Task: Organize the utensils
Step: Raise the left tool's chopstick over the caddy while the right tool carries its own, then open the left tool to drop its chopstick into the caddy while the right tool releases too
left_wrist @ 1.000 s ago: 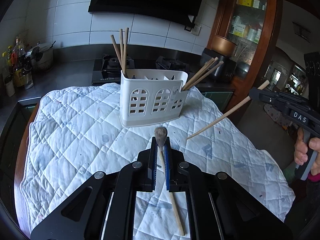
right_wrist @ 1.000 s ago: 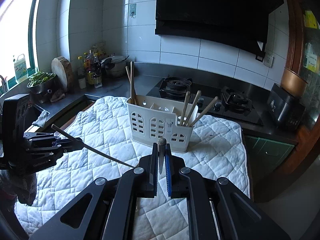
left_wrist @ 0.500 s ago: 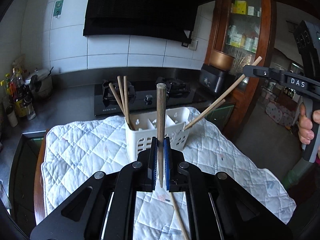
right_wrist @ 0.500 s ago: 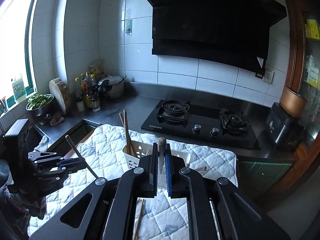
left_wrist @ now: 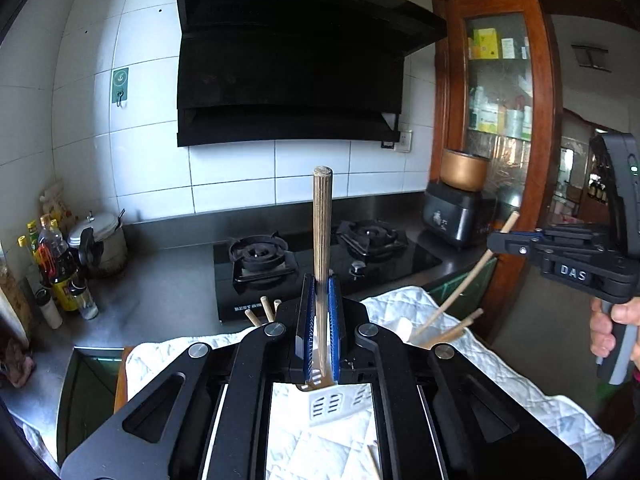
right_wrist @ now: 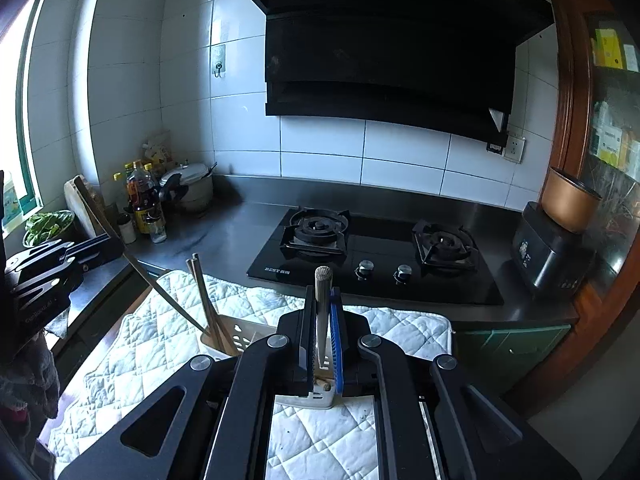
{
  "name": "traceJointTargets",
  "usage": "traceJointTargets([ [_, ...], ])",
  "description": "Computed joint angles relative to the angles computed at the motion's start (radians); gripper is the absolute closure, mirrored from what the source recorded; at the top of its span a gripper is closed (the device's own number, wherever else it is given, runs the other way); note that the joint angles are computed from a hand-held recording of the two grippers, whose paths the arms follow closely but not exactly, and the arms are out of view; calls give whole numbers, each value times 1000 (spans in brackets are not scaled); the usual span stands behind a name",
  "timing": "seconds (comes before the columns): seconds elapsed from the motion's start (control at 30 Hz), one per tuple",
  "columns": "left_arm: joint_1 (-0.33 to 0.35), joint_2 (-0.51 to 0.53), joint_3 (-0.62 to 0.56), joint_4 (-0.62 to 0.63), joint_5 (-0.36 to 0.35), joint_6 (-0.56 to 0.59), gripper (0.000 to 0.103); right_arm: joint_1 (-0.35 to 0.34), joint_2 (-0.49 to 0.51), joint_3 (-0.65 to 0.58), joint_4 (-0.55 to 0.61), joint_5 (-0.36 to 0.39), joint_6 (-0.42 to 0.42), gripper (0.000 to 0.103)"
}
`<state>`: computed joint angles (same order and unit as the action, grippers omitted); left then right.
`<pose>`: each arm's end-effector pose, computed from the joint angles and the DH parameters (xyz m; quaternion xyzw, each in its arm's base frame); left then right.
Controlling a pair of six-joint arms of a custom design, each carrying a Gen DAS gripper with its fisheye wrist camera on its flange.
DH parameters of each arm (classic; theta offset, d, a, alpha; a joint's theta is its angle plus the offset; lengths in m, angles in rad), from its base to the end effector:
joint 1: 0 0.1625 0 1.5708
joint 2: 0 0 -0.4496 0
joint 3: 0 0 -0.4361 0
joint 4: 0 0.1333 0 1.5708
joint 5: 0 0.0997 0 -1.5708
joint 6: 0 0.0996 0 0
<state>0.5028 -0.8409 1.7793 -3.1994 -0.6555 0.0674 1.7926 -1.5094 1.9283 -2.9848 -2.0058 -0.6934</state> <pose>-0.4875 -0.5103 0.1625 0.3279 0.7922 -0.4657 0.2193 0.2114 -0.5223 0.4683 0.2867 -0.8153 0.4088 0.2933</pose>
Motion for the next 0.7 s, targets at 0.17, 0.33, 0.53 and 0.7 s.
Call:
traceJointTargets([
  [0.17,32,50,-42,-4,30,20,98,-24,28,-11,-4,-6,-5,96],
  [0.33,68,50,-37,33,10,-37,98,-45,51,-13,-2,-12,-3,96],
  [0.53,101,52,-29,73,-18,-81,98,-62,79,-9,-7,-31,-9,96],
  [0.7,113,51,-23,94,-42,-98,97,-77,88,-9,-1,-35,3,96],
])
